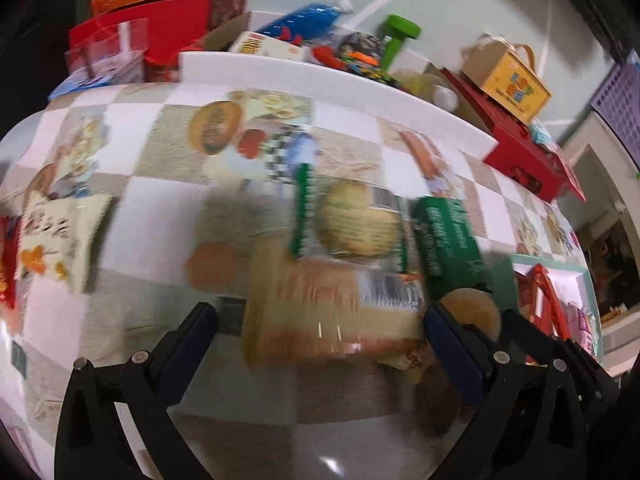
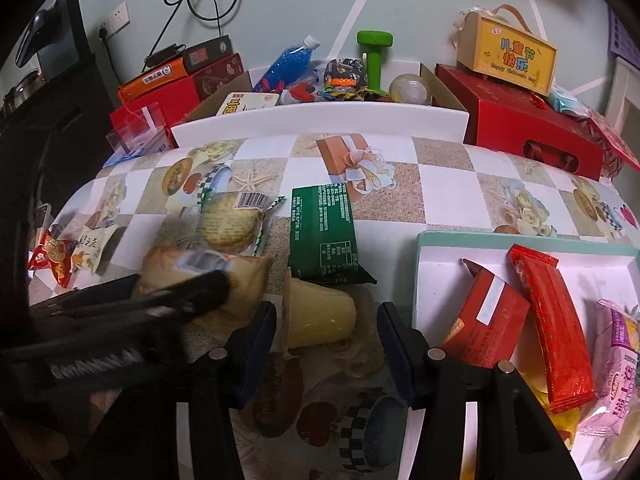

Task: Organize snacks
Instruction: 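Grasp the cream bread bag with the left tool while the right tool reaches the yellow cup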

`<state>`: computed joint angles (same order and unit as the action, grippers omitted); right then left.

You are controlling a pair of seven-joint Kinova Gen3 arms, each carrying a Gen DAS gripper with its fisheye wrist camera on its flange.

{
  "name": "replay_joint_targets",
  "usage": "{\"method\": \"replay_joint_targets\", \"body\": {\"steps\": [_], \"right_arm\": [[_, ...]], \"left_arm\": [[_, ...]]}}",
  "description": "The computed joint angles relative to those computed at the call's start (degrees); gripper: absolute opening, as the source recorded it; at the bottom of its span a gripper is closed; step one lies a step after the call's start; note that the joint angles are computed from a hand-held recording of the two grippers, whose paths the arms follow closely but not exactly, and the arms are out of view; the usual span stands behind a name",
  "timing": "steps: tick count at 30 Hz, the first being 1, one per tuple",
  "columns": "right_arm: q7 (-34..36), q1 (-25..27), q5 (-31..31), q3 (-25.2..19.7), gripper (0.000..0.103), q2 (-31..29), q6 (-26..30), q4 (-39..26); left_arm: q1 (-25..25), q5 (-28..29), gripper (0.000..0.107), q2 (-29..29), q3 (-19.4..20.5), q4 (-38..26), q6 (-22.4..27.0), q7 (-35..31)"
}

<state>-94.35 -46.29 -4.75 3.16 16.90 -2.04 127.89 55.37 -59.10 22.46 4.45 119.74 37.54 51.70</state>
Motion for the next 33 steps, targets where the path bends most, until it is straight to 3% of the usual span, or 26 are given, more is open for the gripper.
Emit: {"method": "replay_joint_targets", "body": {"steps": [6,15,27,29,33], "right_arm": [[-0.01,1.75,0.10,-2.10,0.056,0.53,-0.20,-0.32],[-1.62,8.37,0.78,-8.62,0.056,2.01,-0.55,-1.20],[-1.82,6.39,0.30,-7.08,0.056,2.97,-1.54,-1.63],[-1.85,6.62,0.31,-7.42,0.056,3.11,-1.54,-1.73],[-2.16,8.97,0.88,-9.84,0.051,3.24,-1.48,-1.78]], "left_arm": [[0.87,-0.92,0.103,-2.30,0.49,4.78,1.91,6.37],[-1.75,-9.43,0.103,-2.73,1.98,6.29,-0.44,13.69],[-5.16,-0.53,0.102,0.08,1.29,0.26,1.60,3.65],[-4.12,0.17,0.096,0.33,0.84,-0.08,2.54,3.04],[-2.55,1.42,0.071,0.39,0.43,-0.28,4.40,2.41]]}}
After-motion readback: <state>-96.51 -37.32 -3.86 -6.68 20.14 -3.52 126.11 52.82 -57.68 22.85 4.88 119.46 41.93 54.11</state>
